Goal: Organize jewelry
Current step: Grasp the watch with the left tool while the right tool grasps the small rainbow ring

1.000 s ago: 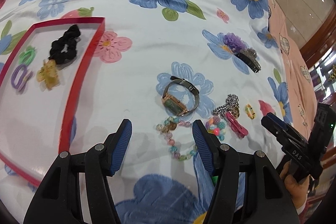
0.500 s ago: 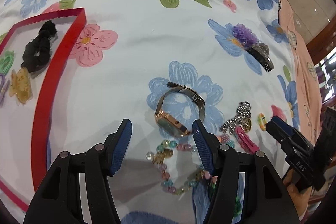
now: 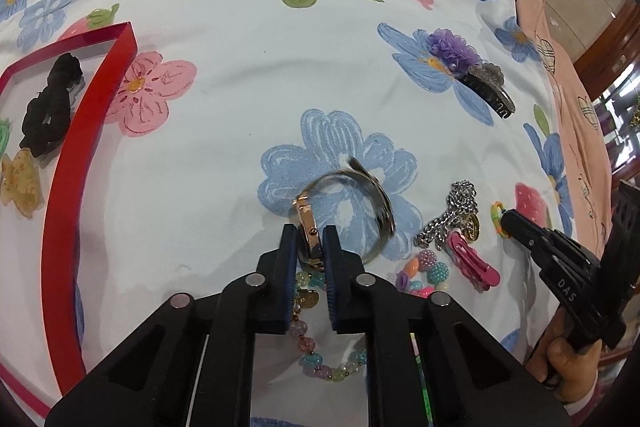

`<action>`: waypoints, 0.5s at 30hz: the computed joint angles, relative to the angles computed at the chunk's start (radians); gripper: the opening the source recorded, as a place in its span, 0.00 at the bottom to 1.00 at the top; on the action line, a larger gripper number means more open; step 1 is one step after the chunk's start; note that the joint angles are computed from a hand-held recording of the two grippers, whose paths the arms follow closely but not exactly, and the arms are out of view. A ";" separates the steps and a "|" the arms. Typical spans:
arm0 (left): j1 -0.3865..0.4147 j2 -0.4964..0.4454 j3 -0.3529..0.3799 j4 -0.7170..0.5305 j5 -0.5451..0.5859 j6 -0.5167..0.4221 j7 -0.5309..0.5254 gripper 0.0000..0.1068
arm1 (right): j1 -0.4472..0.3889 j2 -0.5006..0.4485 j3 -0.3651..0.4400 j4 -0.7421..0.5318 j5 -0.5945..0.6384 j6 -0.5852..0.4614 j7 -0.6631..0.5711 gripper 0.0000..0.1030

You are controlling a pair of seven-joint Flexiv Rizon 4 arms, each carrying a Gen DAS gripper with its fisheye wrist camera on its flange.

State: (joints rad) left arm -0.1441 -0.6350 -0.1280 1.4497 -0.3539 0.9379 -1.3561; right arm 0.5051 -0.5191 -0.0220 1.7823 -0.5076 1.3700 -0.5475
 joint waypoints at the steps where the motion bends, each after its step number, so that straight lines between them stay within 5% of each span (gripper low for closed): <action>1: 0.000 0.003 0.000 0.004 0.001 0.006 0.002 0.08 | -0.002 0.000 0.002 0.000 0.002 0.003 -0.001 0.04; 15: 0.028 0.093 -0.021 0.131 -0.047 0.120 0.056 0.07 | 0.006 0.011 0.017 -0.007 0.034 0.070 -0.021 0.03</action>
